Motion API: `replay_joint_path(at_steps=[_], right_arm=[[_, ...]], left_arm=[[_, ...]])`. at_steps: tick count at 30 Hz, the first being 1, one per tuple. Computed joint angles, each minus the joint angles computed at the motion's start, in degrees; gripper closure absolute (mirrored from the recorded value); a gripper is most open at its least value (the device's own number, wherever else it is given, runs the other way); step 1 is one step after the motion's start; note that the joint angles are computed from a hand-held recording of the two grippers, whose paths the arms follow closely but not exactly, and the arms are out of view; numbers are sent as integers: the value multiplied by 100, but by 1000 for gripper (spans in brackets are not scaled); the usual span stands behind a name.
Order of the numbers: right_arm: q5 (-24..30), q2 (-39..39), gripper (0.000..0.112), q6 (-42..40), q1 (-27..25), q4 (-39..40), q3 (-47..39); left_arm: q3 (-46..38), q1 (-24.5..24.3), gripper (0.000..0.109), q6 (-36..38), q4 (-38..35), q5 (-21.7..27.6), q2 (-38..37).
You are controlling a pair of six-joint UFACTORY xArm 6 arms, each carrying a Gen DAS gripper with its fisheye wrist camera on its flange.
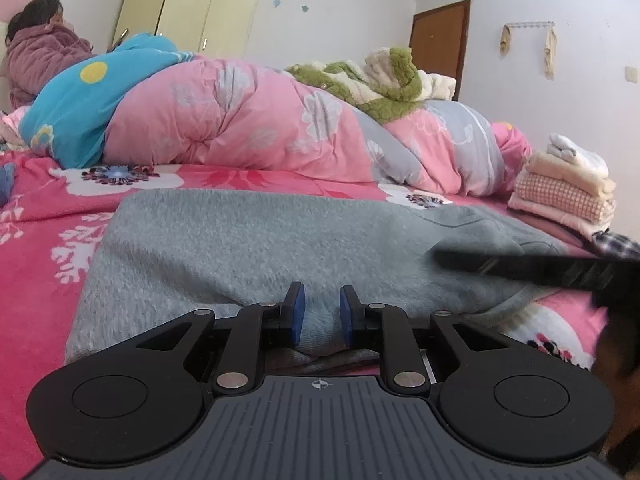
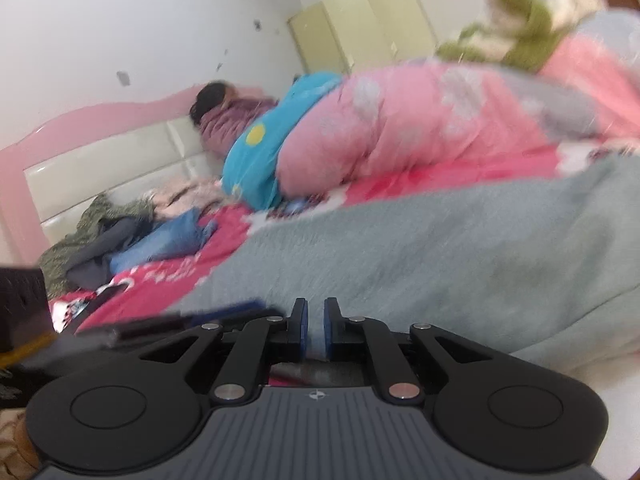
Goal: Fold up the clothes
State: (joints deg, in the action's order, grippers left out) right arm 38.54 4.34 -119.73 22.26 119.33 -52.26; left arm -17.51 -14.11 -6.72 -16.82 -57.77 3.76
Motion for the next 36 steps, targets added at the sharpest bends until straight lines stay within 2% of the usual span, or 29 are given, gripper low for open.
replay_joint_path(at_steps=[4,6,8,9,10,12,14,16,19,20,23,26,31,34,36], right_arm=[[-428,-381,97,-1095,-297,1149,73],[-1049,-237,97,-1559,-382,1863,-219],[-1914,150,96,-2071,-426,2616,-718],[-2410,457,97,-2127,-421,2743,-1054],[-2666,648,98,-1965,-404,2630,-1229],[-2655,677,98,-1486,-394,2210,-1185],[-2823,628,97,-1344,-342,2073,-1246],[-2846,505,97,-1436,-375,2233,-1282],[-2995,570,97,-2252,-537,3099,-1555],[-3030,648,98,-2315,-584,3171,-1639],[-2940,927,107,-1807,-671,2671,-1747],[-3273,873,103,-2357,-589,3112,-1863],[-2754,403,101,-1266,-598,2490,-1415],[-2642,356,101,-1525,-545,2521,-1347],[-2966,640,98,-1622,-449,2456,-1585]], left_arm=[[1,31,89,-61,54,-30,21],[8,38,89,-82,71,-35,17],[16,44,89,-102,88,-38,13],[20,48,89,-113,98,-39,10],[24,53,89,-124,108,-39,6],[33,70,89,-148,135,-34,-3],[44,96,89,-181,177,-24,-16],[55,109,89,-209,201,-9,-37],[70,124,89,-258,229,5,-59],[74,129,89,-274,238,10,-66],[92,135,89,-303,248,20,-89],[114,153,89,-337,281,15,-108],[118,152,89,-357,282,14,-109],[120,145,89,-357,277,19,-117],[122,142,89,-357,276,20,-121]])
